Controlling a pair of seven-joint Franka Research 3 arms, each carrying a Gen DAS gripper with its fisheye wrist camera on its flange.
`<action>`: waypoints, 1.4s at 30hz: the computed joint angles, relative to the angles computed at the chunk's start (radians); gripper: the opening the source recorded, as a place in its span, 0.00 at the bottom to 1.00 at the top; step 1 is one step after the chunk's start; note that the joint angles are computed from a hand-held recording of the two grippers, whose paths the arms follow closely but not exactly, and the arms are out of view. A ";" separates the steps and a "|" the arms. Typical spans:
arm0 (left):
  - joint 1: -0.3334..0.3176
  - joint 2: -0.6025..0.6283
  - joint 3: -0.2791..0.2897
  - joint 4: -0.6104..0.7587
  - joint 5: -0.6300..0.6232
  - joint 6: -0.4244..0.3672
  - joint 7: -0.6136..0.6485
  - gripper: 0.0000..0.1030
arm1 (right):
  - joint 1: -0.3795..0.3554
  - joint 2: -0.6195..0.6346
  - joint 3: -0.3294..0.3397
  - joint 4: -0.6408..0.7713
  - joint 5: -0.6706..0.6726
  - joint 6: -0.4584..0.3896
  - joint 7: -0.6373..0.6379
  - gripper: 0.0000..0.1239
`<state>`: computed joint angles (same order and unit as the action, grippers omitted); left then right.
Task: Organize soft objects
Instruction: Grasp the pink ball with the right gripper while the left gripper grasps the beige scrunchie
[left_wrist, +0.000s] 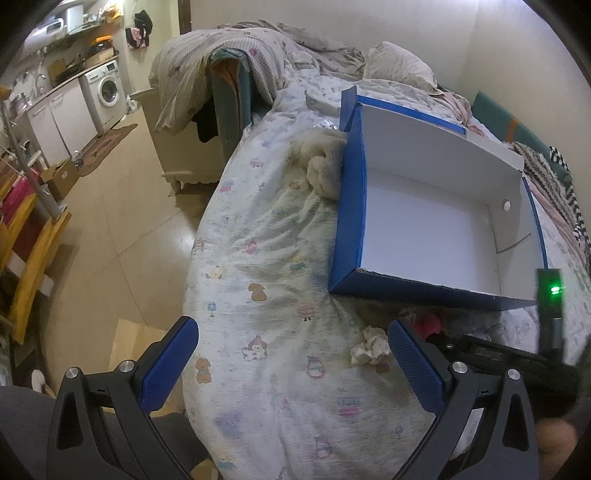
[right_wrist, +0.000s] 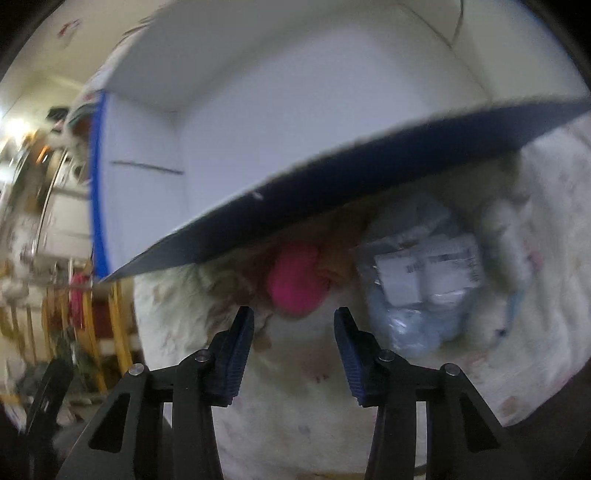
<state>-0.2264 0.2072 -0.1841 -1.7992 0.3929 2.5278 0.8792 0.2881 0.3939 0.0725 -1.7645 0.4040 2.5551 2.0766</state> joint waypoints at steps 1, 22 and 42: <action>-0.001 0.003 0.002 0.005 0.003 -0.005 -0.003 1.00 | 0.021 0.014 -0.021 0.016 -0.040 -0.008 0.044 0.37; 0.002 0.040 0.001 0.054 -0.055 -0.033 0.028 1.00 | 0.002 0.056 0.011 0.096 -0.059 -0.024 0.067 0.34; -0.048 0.237 -0.067 0.257 -0.200 -0.222 0.354 0.89 | -0.071 -0.232 0.020 -0.239 0.300 0.104 -0.408 0.34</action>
